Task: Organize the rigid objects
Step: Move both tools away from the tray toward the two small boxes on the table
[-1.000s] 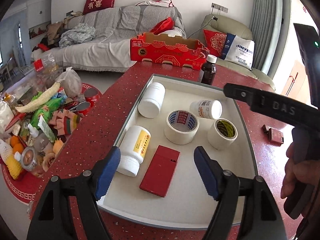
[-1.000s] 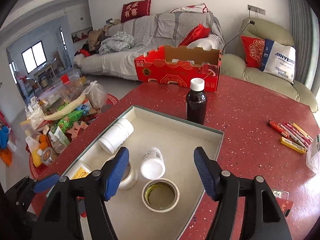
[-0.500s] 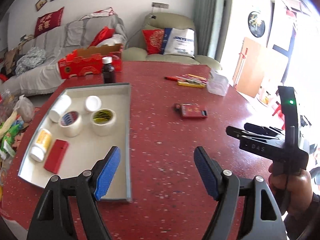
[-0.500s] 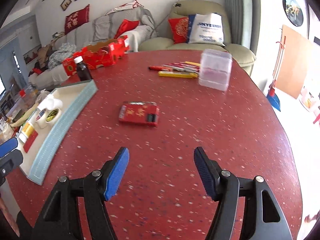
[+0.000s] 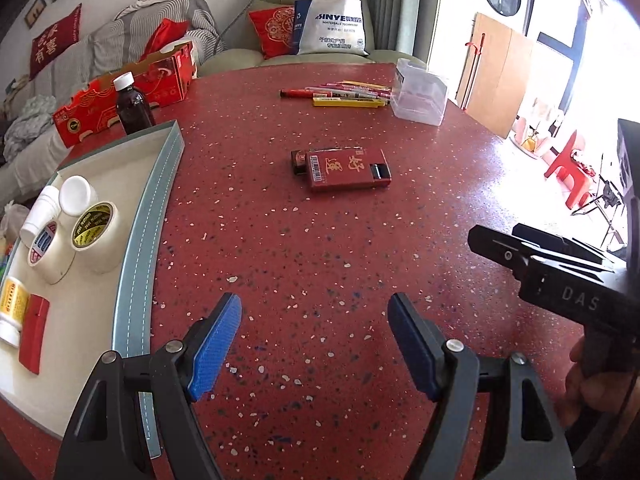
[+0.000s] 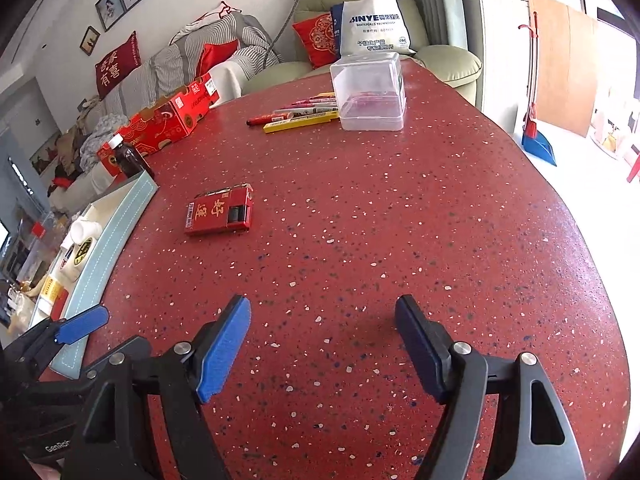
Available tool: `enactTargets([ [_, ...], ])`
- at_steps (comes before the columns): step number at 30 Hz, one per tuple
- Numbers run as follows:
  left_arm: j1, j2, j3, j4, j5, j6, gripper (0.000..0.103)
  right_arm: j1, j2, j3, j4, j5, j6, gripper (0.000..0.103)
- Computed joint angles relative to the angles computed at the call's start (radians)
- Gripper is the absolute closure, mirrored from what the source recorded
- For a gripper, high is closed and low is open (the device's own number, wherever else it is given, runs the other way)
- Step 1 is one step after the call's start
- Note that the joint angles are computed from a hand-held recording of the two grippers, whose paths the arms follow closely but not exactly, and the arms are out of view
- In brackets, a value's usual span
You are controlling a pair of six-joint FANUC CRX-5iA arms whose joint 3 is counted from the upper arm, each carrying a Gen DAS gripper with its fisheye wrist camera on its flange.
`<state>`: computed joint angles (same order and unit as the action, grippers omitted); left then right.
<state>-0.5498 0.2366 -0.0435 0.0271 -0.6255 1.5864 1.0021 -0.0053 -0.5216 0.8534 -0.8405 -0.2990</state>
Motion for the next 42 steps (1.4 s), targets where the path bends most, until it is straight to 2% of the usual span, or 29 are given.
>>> enactTargets([
  [3,0.003,0.014,0.014,-0.013,-0.006,0.007,0.024,0.013,0.011,0.025,-0.024,-0.036,0.031,0.026],
  [11,0.022,0.038,0.017,0.051,-0.015,-0.044,0.022,-0.006,0.019,0.018,-0.017,-0.005,0.034,0.023],
  [20,0.007,0.042,0.037,-0.003,-0.035,-0.008,0.020,-0.008,0.032,0.035,-0.033,-0.013,0.068,0.019],
  [28,0.031,0.022,-0.016,0.087,0.012,-0.059,0.020,-0.006,0.039,0.045,-0.042,-0.024,0.081,0.019],
  [31,0.039,0.015,-0.033,0.112,0.029,-0.063,0.020,0.001,0.052,0.065,-0.056,-0.062,0.083,0.019],
  [35,0.058,0.001,-0.081,0.205,0.069,-0.120,0.020,-0.026,0.080,0.102,-0.070,-0.004,0.149,0.019],
  [39,0.054,0.003,-0.070,0.180,0.060,-0.100,0.020,-0.066,0.168,0.213,-0.101,0.031,0.292,0.019],
  [42,0.054,0.003,-0.072,0.189,0.063,-0.105,0.020,-0.091,0.243,0.312,-0.150,0.018,0.406,0.019],
])
